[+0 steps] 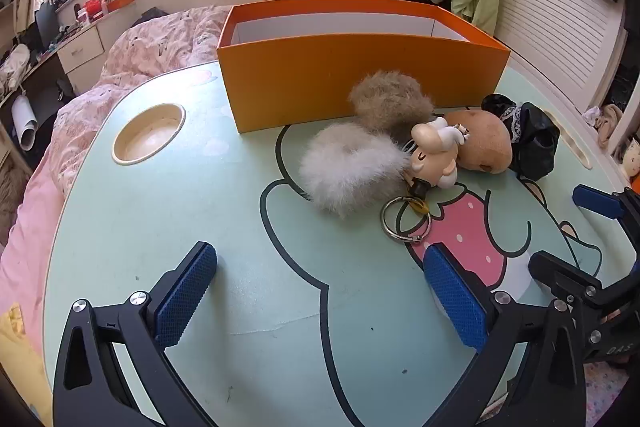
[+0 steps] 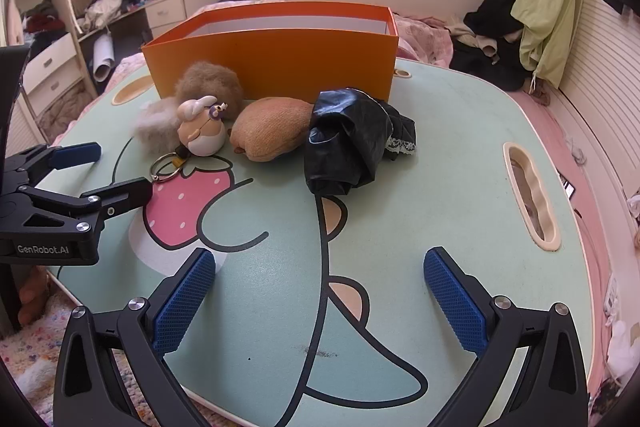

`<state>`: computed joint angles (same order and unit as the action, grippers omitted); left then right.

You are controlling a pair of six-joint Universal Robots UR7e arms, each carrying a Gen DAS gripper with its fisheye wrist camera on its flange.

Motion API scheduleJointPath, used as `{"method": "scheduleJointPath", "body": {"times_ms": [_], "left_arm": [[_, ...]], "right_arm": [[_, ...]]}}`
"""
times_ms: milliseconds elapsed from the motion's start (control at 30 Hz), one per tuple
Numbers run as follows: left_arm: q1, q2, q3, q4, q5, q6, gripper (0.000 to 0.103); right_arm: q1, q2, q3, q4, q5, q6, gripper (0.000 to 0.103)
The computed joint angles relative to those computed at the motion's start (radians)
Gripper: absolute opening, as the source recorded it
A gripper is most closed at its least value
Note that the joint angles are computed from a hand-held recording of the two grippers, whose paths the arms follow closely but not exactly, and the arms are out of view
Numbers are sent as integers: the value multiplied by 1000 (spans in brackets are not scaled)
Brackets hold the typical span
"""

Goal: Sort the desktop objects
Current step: 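Reach into the orange box and grasp the brown card box with the right gripper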

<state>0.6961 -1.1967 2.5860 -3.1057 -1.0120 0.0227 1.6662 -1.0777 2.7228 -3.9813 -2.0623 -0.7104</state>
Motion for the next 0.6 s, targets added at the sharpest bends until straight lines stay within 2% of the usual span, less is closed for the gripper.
{"method": "scheduleJointPath", "body": {"times_ms": [167,200,233,267,333,367,467,500,600], "left_arm": [[5,-5,0,0,-5,9,103],[4,-11,1,4,-6,9,103],[5,-13,2,3,-8,11,103],[2,-21,6,6,-9,11,103],[-8,-49,7,36,-10,2,103],[-8,-48,8,35,-10,2,103],[-18,-62,10,50,-8,-4,103],[-18,-66,9,55,-8,-4,103],[-17,-73,8,63,-12,0,103]], "right_arm": [[8,-6,-2,18,-11,12,103],[5,-23,3,23,2,9,98],[-1,-61,22,22,47,-4,85],[-4,-119,34,59,92,-14,81],[44,-259,12,229,119,-7,80],[90,-316,-22,329,103,14,80],[201,-404,-172,643,61,117,78],[210,-401,-230,748,86,166,74],[180,-341,-401,1062,243,313,64]]}}
